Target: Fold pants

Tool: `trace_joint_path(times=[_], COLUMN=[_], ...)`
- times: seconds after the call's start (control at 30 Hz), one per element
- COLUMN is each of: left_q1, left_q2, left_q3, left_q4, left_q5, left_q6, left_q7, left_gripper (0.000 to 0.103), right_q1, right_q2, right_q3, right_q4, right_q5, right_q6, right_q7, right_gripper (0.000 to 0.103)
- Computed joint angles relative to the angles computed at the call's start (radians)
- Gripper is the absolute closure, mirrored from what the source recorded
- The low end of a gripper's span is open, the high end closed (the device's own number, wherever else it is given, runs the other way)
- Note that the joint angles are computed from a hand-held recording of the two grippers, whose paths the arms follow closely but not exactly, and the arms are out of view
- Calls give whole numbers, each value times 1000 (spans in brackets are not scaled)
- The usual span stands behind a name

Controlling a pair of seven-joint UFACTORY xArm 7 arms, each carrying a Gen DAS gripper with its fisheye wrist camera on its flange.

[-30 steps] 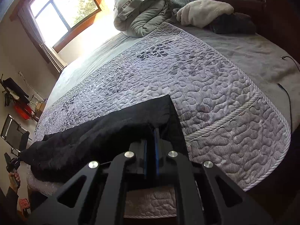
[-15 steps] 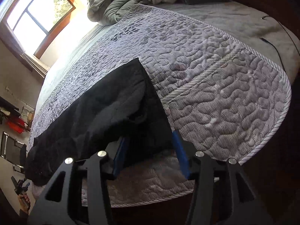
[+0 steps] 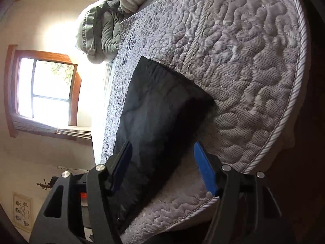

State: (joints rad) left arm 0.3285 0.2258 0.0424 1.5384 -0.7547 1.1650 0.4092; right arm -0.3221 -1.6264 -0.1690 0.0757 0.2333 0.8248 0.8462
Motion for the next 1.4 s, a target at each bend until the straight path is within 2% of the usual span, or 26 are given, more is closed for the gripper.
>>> trace_joint_path(times=[0.07,0.13,0.17,0.3,0.33,0.43,0.57,0.7,0.87,1.03,1.1,1.13,1.2,1.27,1.33,1.4], left_q1=[-10,-21,-24,-20,-22,-11,21,15,11,11,14,16,22,11,9,3], left_q2=[-8,-17,-18,5,8,11,0,12,29,35,36,36,18,-26,-64,-83], left_q3=[-4,-6,-6,-2,-3,-3,4,10,1,-3,-3,-2,3,14,23,27], left_q4=[-4,-7,-5,22,22,22,28,10,10,-5,1,10,13,-5,-11,-1], left_q5=[7,18,17,30,39,32,-17,23,37,46,44,49,55,99,99,85], left_q6=[-16,-29,-35,-13,-12,6,60,54,36,26,36,48,53,-8,-47,-76], left_q7=[-1,-8,-14,-33,-41,-53,-54,-45,-33,-35,-32,-34,-21,-6,12,32], left_gripper=[67,74,81,85,87,96,97,97,97,96,95,91,81,41,34,31], right_q1=[12,22,24,21,24,31,28,10,4,-8,-13,-14,-32,-79,-113,-109], right_q2=[26,78,99,205,228,302,298,296,312,341,333,318,270,208,159,133], right_q3=[-2,0,0,-5,-10,-7,25,0,5,2,5,1,7,31,37,55], right_q4=[-2,12,18,49,50,73,99,67,60,47,43,39,45,69,94,125], right_q5=[9,9,8,-2,-1,-9,-39,-49,-50,-45,-40,-35,-39,-72,-104,-131], right_q6=[-43,-86,-100,-133,-146,-162,-164,-128,-144,-158,-157,-152,-111,-40,14,43], right_q7=[-1,-8,-11,-26,-33,-56,-86,-113,-140,-157,-153,-152,-145,-127,-113,-110], right_gripper=[45,46,47,49,53,96,98,98,98,98,96,91,82,69,69,69])
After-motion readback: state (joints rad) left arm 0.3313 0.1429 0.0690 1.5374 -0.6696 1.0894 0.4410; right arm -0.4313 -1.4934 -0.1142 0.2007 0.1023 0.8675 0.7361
